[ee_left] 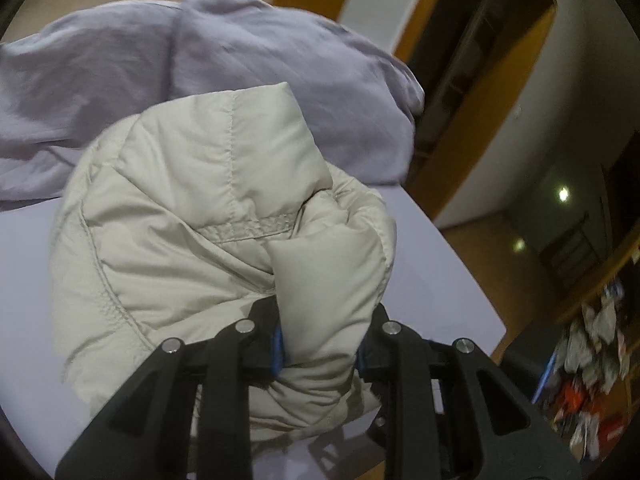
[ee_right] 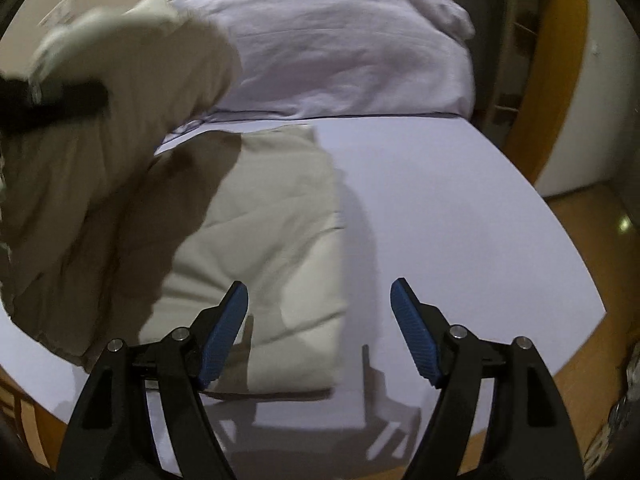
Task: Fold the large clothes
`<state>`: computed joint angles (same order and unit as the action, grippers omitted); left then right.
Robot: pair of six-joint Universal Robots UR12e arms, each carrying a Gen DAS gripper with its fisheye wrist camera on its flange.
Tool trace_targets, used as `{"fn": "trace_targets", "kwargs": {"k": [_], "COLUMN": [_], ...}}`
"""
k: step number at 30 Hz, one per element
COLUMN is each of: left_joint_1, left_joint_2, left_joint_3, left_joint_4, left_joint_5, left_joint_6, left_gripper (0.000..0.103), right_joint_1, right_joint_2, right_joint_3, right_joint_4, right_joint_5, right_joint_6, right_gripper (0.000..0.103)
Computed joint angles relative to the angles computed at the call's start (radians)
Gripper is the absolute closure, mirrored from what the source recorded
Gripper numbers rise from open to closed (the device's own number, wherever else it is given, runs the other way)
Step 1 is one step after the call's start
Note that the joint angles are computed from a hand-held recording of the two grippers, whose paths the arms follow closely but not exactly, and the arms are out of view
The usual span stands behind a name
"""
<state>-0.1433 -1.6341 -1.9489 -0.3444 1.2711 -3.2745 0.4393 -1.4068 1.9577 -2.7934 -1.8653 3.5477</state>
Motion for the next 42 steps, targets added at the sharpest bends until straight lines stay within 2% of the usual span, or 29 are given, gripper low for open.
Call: {"fn": "trace_targets", "kwargs": {"k": [6,12,14,16,19,22,31,37,40,42], "left_joint_1": [-0.055,-0.086,-0.092,-0.091,-0.076,-0.063,-0.026,0.021,0.051,0.070], "left_joint_2": [-0.051,-0.078,-0.072,-0.061,-0.031,0.001,0.035,0.034,0.023,0.016], "left_joint_3": [0.031,0.051,0.051,0.051,0.036,0.021,0.011,0.005,0.008,0.008], "left_joint_4": [-0.067,-0.108,-0.110,-0.115,-0.102,-0.074,-0.032,-0.030,-0.055,-0.078], "left_joint_5": [0.004,0.029,0.050,0.050,0.014,0.010,0.158,0.299,0.332,0.318], "left_joint_6": [0.066,0.105,0.117,0.120,0.113,0.104,0.061,0.017,-0.032,-0.057], "left_gripper": [0.077,0.077,0.072,0.057,0.040,0.032,0.031,0.031,0.031,0.029], "right_joint_1": [-0.024,-0.052,-0.059,-0.064,-0.068,-0.070,-0.072,-0.054,-0.044,-0.040], "right_joint_2": [-0.032,-0.067,-0.077,-0.085,-0.088,-0.086,-0.058,-0.029,-0.018,-0.016], "right_joint_3": [0.039,0.080,0.090,0.095,0.089,0.080,0.013,-0.037,-0.055,-0.062], "right_joint_4": [0.034,0.069,0.072,0.065,0.044,0.017,-0.048,-0.072,-0.075,-0.071], "right_joint_5": [-0.043,-0.056,-0.061,-0.063,-0.070,-0.067,-0.005,0.039,0.050,0.058], "right_joint_6": [0.087,0.168,0.183,0.183,0.165,0.145,0.065,0.008,-0.009,-0.015], "right_gripper": [0.028,0.028,0.028,0.028,0.028,0.028,0.028,0.028,0.028,0.028]}}
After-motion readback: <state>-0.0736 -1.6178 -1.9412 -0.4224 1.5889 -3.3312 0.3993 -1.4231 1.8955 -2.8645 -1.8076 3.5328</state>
